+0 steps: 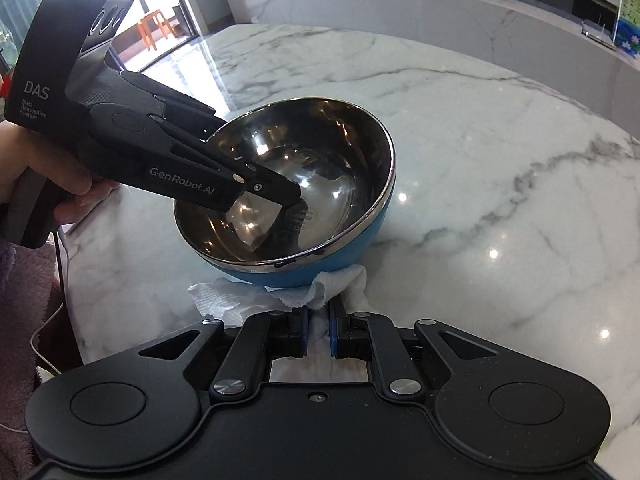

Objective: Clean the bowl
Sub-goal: 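Keep wiping the bowl exterior with the right gripper while the left gripper tilts the bowl, then wipe the bowl's outer wall again with the right gripper while the left gripper holds the rim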

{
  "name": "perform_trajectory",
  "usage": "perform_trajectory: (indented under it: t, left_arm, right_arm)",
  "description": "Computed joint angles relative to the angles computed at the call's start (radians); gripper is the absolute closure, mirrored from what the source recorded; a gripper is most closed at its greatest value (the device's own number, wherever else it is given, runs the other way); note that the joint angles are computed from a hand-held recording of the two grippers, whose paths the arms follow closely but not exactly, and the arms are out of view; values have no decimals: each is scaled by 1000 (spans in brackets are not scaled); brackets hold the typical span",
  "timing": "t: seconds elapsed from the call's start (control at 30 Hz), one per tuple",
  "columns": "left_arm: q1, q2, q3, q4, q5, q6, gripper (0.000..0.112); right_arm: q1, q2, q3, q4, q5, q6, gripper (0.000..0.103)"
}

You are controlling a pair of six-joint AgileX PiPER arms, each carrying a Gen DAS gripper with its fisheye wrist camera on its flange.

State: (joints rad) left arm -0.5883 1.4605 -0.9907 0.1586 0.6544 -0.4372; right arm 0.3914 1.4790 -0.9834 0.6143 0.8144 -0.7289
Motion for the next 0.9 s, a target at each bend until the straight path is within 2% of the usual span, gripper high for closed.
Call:
perform_trajectory:
  t: [0.13,0.2,0.43,0.6,0.9]
  left_arm:
    - [1,-4,6,2,-7,18,77]
    - [0,-6,10,3,-11,25,77]
    - [10,-8,8,-16,-8,55,79]
    - [3,-5,4,-8,-3,50,79]
    - [5,-4,2,-11,-2,60,79]
  right_arm:
    - [-1,2,-1,0,-1,-3,94]
    - [57,-15,12,-26,-32,62,94]
    - [71,-27,8,-53,-53,99,94]
    - [50,-33,-33,-76,-54,124,94]
    - [-48,33,-131,24,-19,23,94]
